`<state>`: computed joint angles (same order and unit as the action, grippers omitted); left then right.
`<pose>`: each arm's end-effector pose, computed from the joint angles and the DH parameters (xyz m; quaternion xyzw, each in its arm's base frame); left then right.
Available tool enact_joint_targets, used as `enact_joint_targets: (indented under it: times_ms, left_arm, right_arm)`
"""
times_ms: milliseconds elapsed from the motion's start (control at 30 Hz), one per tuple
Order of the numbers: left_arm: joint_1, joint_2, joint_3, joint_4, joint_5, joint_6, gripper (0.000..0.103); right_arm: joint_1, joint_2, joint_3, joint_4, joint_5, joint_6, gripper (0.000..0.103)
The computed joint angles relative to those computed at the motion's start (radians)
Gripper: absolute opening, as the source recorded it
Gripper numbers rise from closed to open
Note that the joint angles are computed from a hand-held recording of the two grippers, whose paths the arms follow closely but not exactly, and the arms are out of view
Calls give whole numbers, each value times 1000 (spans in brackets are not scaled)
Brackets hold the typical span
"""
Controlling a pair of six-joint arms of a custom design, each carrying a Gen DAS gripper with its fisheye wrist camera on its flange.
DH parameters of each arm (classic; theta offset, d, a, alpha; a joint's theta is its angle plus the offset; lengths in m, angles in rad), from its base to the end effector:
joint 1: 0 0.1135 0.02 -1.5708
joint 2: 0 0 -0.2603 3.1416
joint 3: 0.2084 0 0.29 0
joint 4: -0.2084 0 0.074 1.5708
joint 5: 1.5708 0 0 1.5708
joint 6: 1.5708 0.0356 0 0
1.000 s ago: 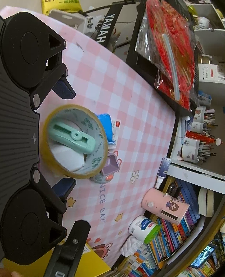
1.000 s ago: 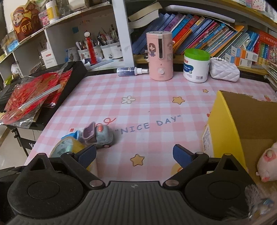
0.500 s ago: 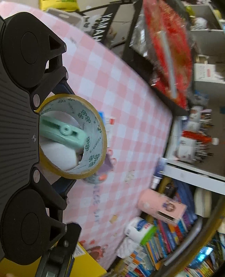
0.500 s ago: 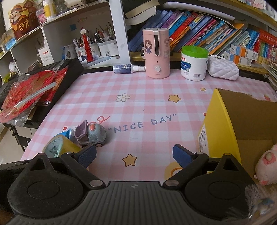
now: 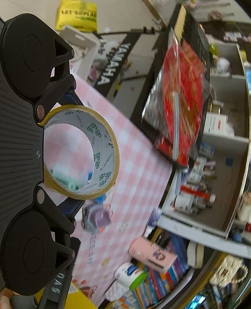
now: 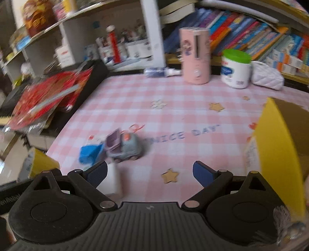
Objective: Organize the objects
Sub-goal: 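Lift the yellow tape roll with the left tool while the right tool grasps the white charger block, then carry the tape roll and charger block with both tools over the yellow box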
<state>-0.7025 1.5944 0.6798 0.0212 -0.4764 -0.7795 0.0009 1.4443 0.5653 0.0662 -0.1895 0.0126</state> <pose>0.2494 -0.1898 0.1032 -0.1136 0.9129 -0.0538 0.3884 0.2893 0.0070 0.1124 -0.0296 0.9251 0.0904 0.3677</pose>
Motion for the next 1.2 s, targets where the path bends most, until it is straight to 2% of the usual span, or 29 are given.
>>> enact_joint_targets:
  times_ms: [233,400,500,567,633,700,833,967,1200]
  left_arm:
    - [1,-80,-62,-82,-52,-69,93]
    - [-8,-108,-77,-114,-66,-77,93]
    - [-15,-119,-83,-119,-71,-69,93]
    - [-18,-124,-87,-116,-72,-64,93]
    - [-19,-128,-88,-113,-71,-57,93]
    - [-24,-134,-88,-111,-76,-52,93]
    - [-40,-154,-98,-93,-73,-29,93]
    - [-66,-172,-104,-79,-71,2,93]
    - [-134,-243,-145,-70,-77,41,93]
  right_arm:
    - [123,88,7,49,13,-134,79]
    - [166,202,68,53,45,-144,54]
    - [173,252,101,46,52,-138,52]
    - [185,262,92,87,67,-161,51]
    - [182,266,93,95,47,-178,42]
    - [180,255,96,71,52,-183,41]
    - [138,154,51,27,19,-133,41]
    - [95,-9,-10,-37,-8,-77,41]
    - [66,-312,-130,-145,19,-18,41]
